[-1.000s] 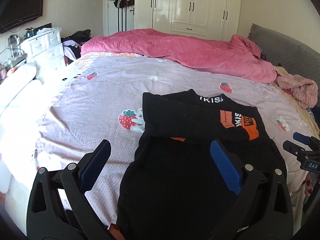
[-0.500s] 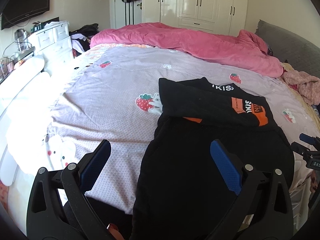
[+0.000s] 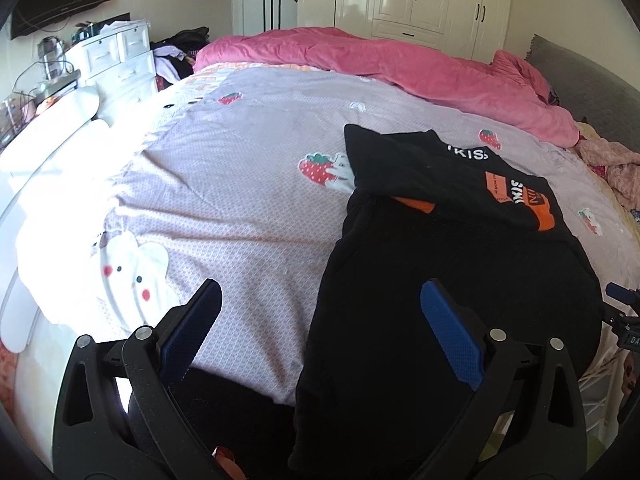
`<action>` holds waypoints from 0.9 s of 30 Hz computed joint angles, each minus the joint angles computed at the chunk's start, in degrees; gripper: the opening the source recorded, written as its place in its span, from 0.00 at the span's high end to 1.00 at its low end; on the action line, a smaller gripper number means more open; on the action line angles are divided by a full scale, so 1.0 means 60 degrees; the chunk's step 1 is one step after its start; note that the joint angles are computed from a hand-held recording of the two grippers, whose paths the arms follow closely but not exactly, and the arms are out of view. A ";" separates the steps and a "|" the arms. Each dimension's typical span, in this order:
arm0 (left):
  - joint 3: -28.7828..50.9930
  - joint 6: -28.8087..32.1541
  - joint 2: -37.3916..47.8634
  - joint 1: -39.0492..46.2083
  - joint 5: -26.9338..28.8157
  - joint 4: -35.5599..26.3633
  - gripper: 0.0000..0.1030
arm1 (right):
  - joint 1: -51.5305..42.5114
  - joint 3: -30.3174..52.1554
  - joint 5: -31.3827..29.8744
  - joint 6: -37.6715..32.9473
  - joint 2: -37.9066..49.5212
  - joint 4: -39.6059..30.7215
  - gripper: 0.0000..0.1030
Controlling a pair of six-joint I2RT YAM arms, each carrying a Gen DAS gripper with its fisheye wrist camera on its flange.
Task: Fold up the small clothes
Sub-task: 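Move both grippers to the hem of the black sweatshirt, then close both grippers on the sweatshirt hem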
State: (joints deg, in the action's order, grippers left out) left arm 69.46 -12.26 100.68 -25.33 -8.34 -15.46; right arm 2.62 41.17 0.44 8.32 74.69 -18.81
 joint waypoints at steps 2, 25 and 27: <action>-0.0108 -0.0002 -0.0008 0.0057 0.0016 -0.0012 0.09 | 0.0009 -0.0109 0.0007 0.0002 0.0010 -0.0025 0.09; 0.0068 0.0121 0.0919 0.0093 0.0929 -0.0390 0.11 | -0.0879 -0.1896 -0.0579 0.0049 -0.1300 -0.0176 0.09; 0.0110 0.0122 0.1014 0.0077 0.0994 -0.0467 0.15 | -0.1029 -0.2017 -0.0633 0.0076 -0.1311 -0.0261 0.09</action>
State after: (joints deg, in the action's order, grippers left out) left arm 70.12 -11.53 106.77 -24.87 -2.37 -18.27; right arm -3.55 29.07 -3.36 8.78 66.83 -20.37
